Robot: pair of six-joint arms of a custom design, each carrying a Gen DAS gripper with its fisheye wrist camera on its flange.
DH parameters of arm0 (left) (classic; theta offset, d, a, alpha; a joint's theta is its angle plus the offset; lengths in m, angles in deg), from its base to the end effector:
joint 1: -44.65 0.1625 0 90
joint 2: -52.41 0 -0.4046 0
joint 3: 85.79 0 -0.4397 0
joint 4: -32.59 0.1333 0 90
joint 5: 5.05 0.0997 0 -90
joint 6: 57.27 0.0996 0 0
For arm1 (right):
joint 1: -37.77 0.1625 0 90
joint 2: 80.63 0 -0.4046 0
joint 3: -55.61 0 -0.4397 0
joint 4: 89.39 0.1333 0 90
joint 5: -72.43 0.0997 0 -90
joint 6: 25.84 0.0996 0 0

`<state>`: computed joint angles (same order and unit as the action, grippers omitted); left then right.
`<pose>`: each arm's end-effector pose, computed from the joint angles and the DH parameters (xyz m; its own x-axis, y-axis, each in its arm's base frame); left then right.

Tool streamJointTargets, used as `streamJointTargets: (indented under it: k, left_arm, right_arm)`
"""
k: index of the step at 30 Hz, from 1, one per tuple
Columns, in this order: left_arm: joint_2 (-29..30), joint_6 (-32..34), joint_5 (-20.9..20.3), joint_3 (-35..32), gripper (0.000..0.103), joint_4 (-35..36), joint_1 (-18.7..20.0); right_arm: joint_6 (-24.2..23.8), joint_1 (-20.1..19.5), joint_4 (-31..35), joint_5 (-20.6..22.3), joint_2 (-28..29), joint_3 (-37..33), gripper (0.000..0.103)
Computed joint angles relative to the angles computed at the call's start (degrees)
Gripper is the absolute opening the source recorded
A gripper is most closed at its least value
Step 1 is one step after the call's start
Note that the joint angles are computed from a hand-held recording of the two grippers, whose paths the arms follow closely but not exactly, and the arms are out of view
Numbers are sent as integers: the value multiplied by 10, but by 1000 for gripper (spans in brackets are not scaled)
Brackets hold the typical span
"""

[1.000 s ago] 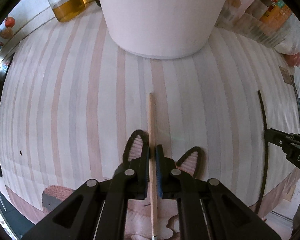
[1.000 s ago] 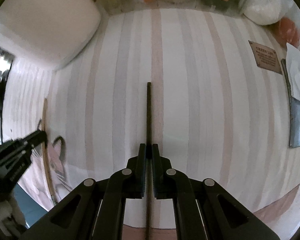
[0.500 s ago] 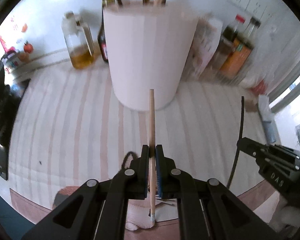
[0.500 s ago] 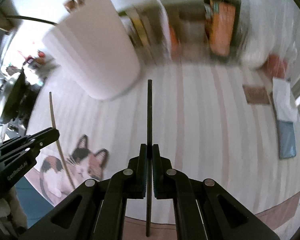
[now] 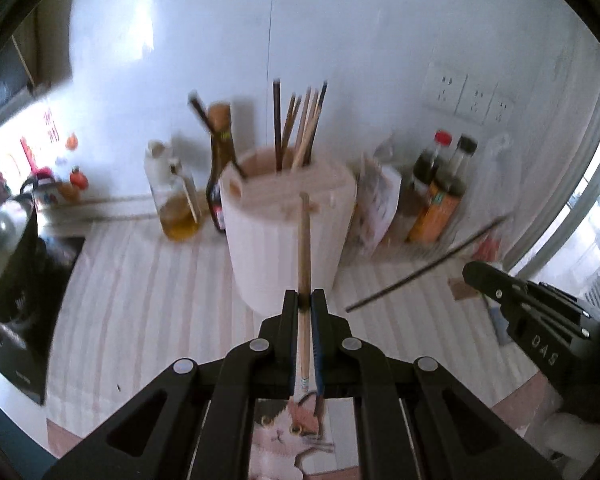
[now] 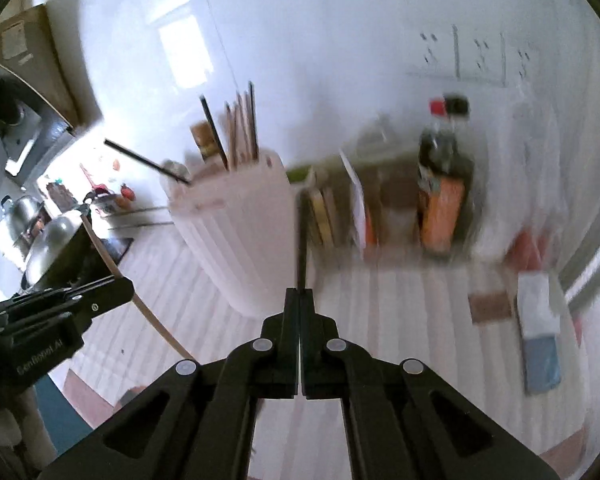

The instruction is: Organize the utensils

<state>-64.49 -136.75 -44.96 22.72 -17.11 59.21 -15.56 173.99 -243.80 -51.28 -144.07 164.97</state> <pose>-0.2404 -0.2791 0.4805 -0.7656 -0.0778 -0.6386 0.3773 0.7497 -0.5437 0.4927 -0.3641 0.1616 -0.8136 -0.3540 0.4613 -0.5483 0.7311 -0.4060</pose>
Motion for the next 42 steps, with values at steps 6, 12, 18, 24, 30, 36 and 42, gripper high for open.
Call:
streamJointTargets:
  k: [6,12,18,24,30,36,42]
  left_arm:
    - [24,13,32,-19,4,-12,27]
    - [30,-18,35,-22,4,27,61]
    - [43,-49,46,-19,4,44,105]
    - [96,-115,83,-30,4,92,150]
    - [113,-148,88,-37,4,94,176]
    - [105,-136,80,-33,4,83,179]
    - [78,-105,67,-18,4,65,172]
  right_arm:
    - [48,-32,53,55,1,-40,0]
    - [164,-103,114,105,-9,-12,2]
    - [96,-124,209,60,52,-65,35]
    - [-2,-137,314,-31,184,-190,48]
    - [-24,-161,392,-67,257,-265,48]
    - [8,-179,408,-17,232,-248,13]
    - [94,-177,421,63,157,-151,6]
